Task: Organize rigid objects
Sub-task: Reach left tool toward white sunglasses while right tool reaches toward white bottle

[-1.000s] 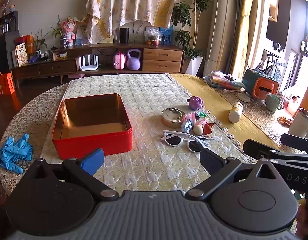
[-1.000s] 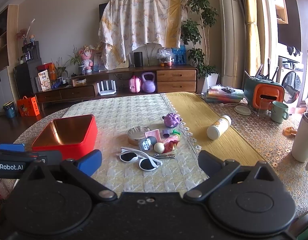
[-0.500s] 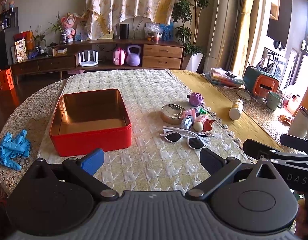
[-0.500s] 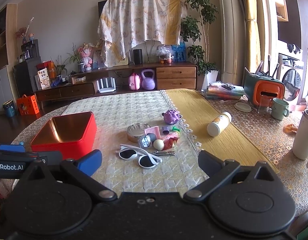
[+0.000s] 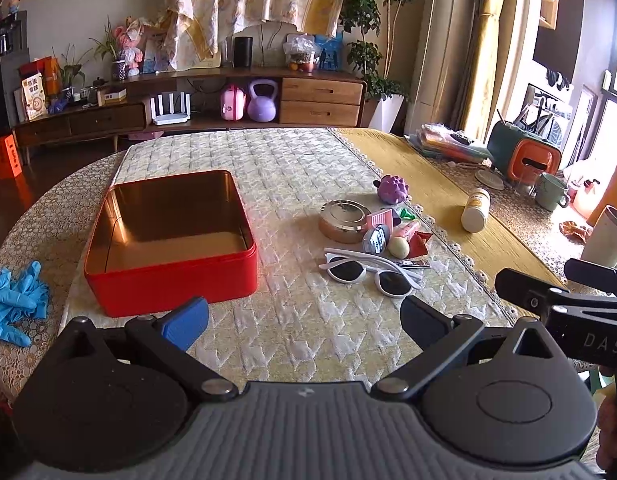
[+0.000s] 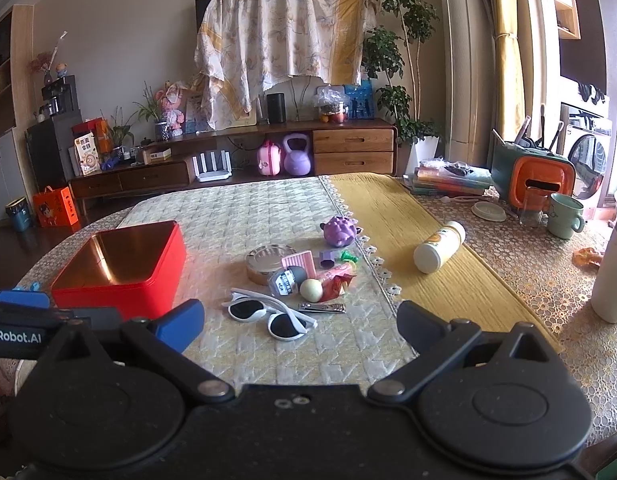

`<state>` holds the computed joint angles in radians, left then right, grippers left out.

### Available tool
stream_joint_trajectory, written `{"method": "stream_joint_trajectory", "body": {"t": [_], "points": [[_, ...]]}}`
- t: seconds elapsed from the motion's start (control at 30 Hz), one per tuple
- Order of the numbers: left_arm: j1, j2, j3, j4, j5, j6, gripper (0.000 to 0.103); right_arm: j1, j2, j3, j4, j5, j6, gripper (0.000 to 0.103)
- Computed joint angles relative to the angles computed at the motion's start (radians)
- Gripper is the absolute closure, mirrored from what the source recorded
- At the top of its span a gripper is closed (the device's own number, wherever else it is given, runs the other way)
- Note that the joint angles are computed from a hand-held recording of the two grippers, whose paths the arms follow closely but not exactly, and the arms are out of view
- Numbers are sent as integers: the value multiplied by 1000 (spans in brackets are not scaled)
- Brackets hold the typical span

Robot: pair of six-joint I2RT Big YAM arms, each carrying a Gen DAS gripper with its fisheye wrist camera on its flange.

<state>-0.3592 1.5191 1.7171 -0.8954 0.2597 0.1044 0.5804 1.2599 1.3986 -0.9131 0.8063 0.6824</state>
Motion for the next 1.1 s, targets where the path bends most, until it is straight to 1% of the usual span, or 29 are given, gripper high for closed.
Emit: {"method": "stream_joint_trajectory", "body": {"t": [0.1, 0.2, 0.27, 0.5, 0.67, 0.77, 0.83, 0.97, 1.1], "points": [[-3, 28, 29, -10, -2, -2, 0, -46, -7, 7, -22, -36, 5, 0], [-8, 57, 58, -20, -6, 2, 0, -95, -16, 6, -30, -71, -22, 0], [-14, 81, 82, -33, -11, 17, 0, -127, -14, 13, -45, -89, -43, 0], [-37, 166, 167, -69, 8, 70, 0, -252, -8, 20, -41, -146, -118, 0], [-57, 232, 238, -90, 16, 76, 0, -329, 11, 24, -35, -179, -138, 1], [-72, 271, 281, -96, 5, 88, 0, -386, 29, 36, -29, -227, -154, 1], [-82, 295, 310, -98, 0, 91, 0, -414, 46, 45, -26, -242, -167, 1], [-94, 351, 379, -117, 13, 91, 0, -474, 91, 73, -17, -287, -182, 2], [-105, 401, 428, -139, 10, 119, 0, -522, 138, 107, -17, -333, -192, 2]]}}
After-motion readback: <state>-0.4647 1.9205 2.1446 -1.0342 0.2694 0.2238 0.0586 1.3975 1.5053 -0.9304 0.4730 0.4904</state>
